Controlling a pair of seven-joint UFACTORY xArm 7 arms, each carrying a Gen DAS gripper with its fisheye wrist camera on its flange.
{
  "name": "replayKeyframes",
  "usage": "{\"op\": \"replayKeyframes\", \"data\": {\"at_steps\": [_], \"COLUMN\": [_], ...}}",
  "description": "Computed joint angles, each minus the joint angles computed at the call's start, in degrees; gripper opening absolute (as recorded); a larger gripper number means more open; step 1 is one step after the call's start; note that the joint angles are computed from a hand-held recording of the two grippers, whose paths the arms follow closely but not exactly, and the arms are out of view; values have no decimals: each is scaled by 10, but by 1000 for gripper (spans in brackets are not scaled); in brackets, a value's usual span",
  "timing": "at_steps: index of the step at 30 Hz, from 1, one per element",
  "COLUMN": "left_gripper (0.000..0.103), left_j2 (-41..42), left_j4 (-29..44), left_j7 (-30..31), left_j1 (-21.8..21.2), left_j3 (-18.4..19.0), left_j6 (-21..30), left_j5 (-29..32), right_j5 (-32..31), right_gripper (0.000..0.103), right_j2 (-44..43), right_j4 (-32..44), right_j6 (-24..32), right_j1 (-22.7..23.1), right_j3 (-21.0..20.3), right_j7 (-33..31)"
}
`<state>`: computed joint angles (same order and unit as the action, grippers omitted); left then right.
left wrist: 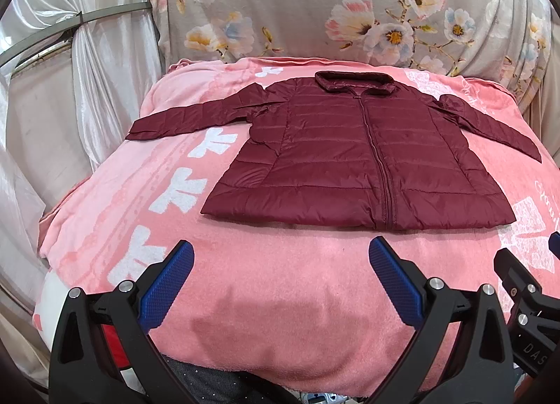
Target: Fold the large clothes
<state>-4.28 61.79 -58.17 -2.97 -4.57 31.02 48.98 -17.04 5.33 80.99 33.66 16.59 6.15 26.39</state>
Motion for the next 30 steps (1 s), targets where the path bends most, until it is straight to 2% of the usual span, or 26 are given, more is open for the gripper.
{"op": "replayKeyframes", "data": {"at_steps": [30], "left_gripper": [98], "left_j2": [13], "left_j4": [5], "left_j7": [12], "left_j1": [2], "left_j3": [10], "left_j6": [-4], "left_j5": [-8], "right_j5": [0], "right_gripper": [98], "right_j2": [6], "right_j4": [0], "right_j6": [4], "right_j1": [4], "right_j3": [-1], "right_j7": [-1]}}
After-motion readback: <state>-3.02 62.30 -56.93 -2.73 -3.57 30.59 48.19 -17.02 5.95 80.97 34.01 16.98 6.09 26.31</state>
